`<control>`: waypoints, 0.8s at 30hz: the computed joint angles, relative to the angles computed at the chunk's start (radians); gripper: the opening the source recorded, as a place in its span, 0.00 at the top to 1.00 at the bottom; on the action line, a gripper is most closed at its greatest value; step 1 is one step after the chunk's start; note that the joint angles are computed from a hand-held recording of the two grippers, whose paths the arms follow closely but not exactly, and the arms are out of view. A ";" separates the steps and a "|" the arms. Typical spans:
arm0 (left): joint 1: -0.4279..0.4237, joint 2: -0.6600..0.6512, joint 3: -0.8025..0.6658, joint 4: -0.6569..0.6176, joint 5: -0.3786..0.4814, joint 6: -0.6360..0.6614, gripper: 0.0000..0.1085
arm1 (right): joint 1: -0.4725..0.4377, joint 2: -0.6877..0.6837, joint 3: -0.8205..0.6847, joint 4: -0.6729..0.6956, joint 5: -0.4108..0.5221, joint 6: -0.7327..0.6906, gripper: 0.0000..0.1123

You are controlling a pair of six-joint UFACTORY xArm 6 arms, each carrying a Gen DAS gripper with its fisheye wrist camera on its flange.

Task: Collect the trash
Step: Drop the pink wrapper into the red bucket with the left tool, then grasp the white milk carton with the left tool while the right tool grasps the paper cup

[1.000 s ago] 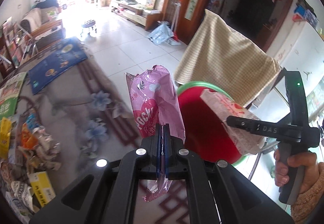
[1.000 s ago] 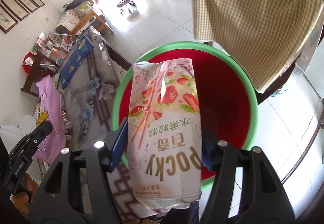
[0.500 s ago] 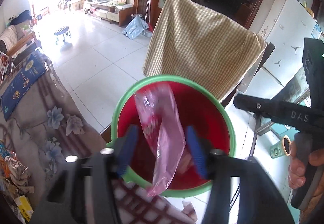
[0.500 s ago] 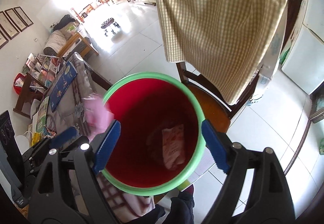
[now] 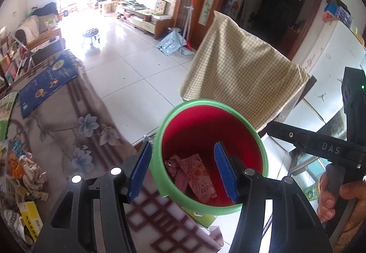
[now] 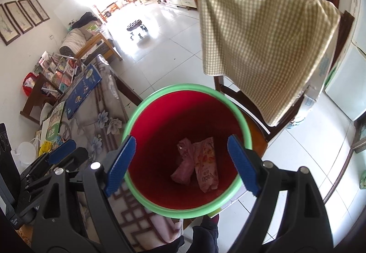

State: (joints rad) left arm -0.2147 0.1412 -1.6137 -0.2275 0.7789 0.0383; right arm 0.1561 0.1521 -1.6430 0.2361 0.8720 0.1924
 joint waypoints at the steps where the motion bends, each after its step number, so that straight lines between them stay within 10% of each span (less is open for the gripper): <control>1: 0.009 -0.016 0.018 0.005 -0.007 -0.014 0.50 | 0.006 0.005 -0.007 0.000 0.002 -0.004 0.28; 24: 0.426 -0.379 0.494 0.101 -0.066 -0.170 0.49 | 0.281 0.128 -0.179 -0.055 0.093 0.027 0.26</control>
State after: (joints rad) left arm 0.2112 -0.2382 -1.1193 -0.1270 0.7128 -0.1316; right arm 0.4373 0.2799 -1.8219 0.1811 0.9654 0.2191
